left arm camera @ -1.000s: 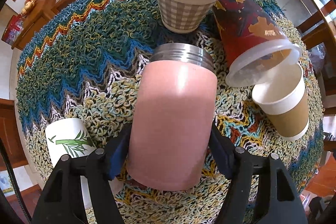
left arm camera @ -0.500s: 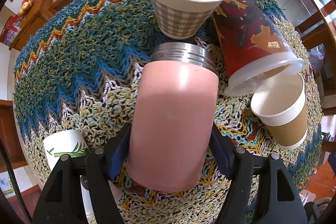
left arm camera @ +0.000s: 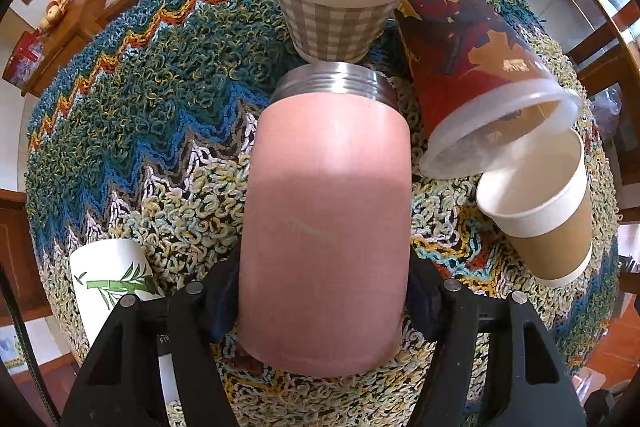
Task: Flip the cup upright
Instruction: 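Close the left gripper around the pink thermos body, then lift the pink thermos with the left gripper and carry it toward the right gripper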
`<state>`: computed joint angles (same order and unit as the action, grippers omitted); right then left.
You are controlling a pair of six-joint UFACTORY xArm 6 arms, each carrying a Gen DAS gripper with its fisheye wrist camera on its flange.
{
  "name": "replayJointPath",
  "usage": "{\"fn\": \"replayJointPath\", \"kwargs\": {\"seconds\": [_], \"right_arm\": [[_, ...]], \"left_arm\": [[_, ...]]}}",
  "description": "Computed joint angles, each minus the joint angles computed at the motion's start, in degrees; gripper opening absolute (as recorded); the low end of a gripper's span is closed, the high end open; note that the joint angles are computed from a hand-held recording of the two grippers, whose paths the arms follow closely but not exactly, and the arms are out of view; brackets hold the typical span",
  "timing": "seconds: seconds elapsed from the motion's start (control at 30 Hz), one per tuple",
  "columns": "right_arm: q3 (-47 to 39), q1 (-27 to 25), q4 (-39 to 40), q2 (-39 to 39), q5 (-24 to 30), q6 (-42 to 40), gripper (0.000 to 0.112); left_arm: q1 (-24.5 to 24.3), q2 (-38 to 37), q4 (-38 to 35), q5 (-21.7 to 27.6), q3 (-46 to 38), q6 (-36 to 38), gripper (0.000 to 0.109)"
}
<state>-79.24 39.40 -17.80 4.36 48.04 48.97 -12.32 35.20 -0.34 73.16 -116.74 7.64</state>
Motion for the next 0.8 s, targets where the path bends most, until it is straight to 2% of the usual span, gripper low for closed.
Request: {"fn": "replayJointPath", "kwargs": {"seconds": [0.17, 0.3, 0.5, 0.8], "right_arm": [[0.2, 0.0, 0.0, -0.2, -0.3, 0.0, 0.074], [0.5, 0.1, 0.1, -0.6, -0.8, -0.1, 0.074], [0.9, 0.3, 0.0, -1.1, -1.2, -0.1, 0.074], [1.5, 1.1, -0.4, -2.1, -1.2, -0.2, 0.074]], "left_arm": [[-0.2, -8.3, 0.3, -7.0, 12.2, 0.1, 0.070], [-0.2, -11.4, -0.1, -9.1, 16.0, 0.0, 0.070], [0.7, -19.5, -0.4, -14.3, 26.3, 0.1, 0.070], [1.3, -32.9, -2.2, -17.3, 39.4, -3.0, 0.070]]}}
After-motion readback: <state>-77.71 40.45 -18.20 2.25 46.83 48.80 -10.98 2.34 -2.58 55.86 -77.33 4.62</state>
